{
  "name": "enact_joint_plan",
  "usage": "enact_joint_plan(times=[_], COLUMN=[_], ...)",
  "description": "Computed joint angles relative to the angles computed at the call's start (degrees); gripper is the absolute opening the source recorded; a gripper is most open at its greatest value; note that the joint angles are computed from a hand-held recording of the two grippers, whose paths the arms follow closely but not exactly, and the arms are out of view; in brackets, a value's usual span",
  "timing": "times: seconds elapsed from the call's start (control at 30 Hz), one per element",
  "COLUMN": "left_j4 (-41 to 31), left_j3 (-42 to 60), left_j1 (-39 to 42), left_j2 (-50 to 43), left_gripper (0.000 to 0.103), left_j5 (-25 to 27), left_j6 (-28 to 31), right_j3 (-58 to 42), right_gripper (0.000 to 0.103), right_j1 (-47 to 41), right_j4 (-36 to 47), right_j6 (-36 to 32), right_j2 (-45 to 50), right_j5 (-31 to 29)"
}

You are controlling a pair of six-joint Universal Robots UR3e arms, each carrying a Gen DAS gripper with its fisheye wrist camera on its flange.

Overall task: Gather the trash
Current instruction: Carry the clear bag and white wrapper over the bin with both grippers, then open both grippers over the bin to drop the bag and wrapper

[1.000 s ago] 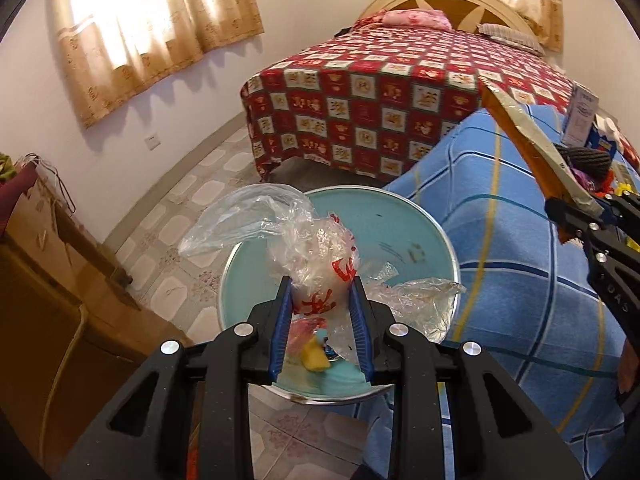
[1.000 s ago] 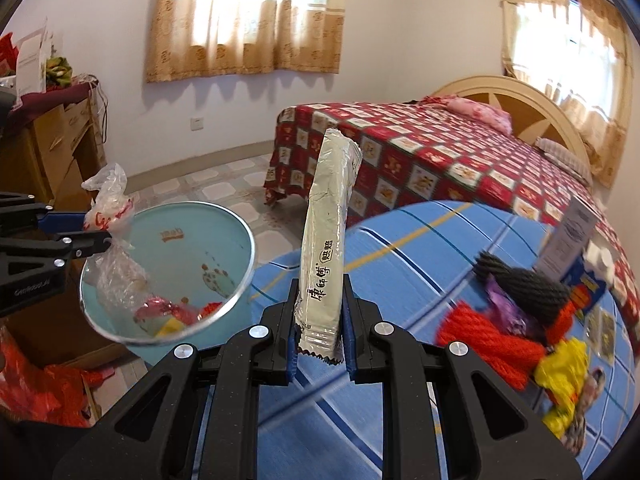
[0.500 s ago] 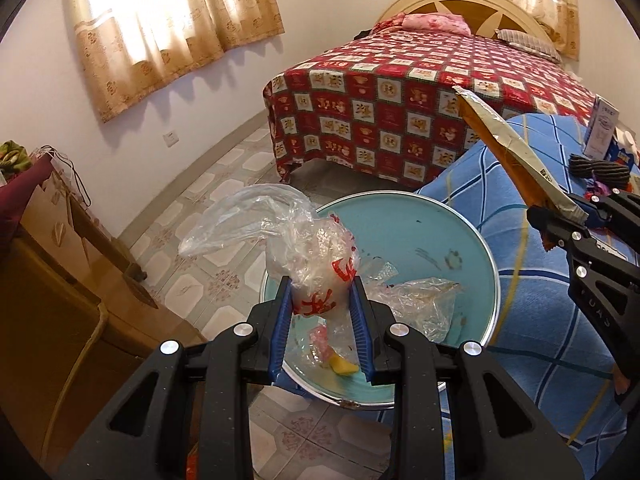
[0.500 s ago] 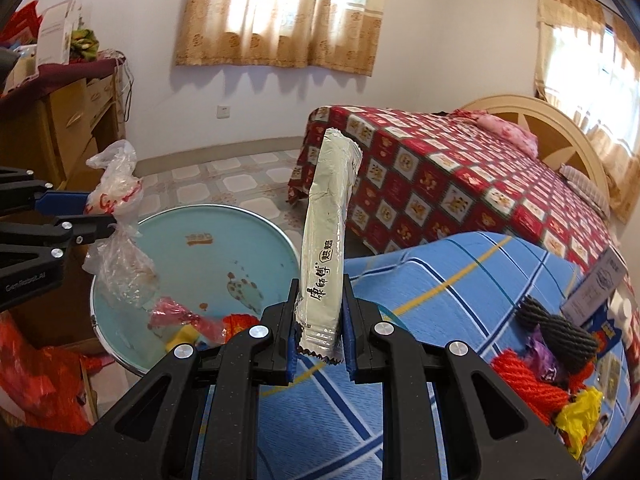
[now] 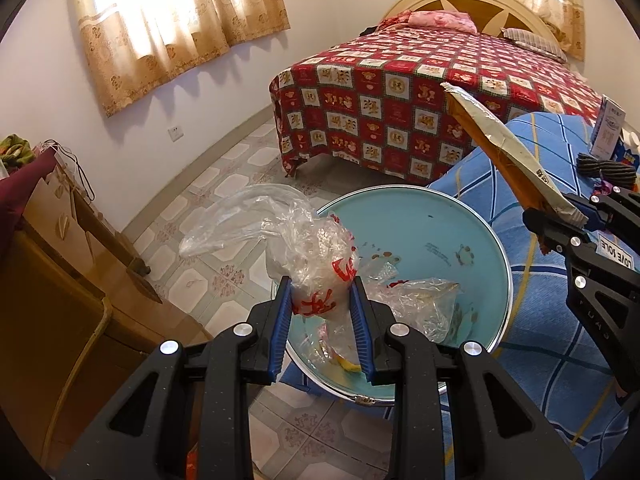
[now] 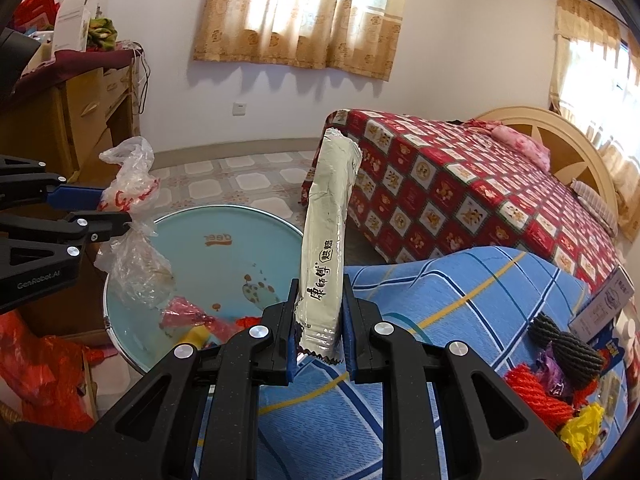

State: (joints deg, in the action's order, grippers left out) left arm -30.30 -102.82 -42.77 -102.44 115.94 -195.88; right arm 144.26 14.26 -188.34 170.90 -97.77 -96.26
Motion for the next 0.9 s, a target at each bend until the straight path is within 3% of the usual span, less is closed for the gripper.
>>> enact_joint_plan(times=[0.77,0.9], left_j4=[0.8,1.3], left_j3=[-1.1,-1.1], left_j1=[-0.3,-0.5], left_j2=[0.1,0.2], left_gripper=[0.031,0.034], left_j5=[-0.9,-1.1], left_j6=[-0.8,-0.8], right_j3=[-0.6,-0.4], right_gripper=[0.019,0.024], right_j1=[0.8,0.9], right_j4=[0.1,-0.7], right_j6=[-2.6,-3.0], right_j2=[0.8,1.4], right_j5=[2.5,3.0])
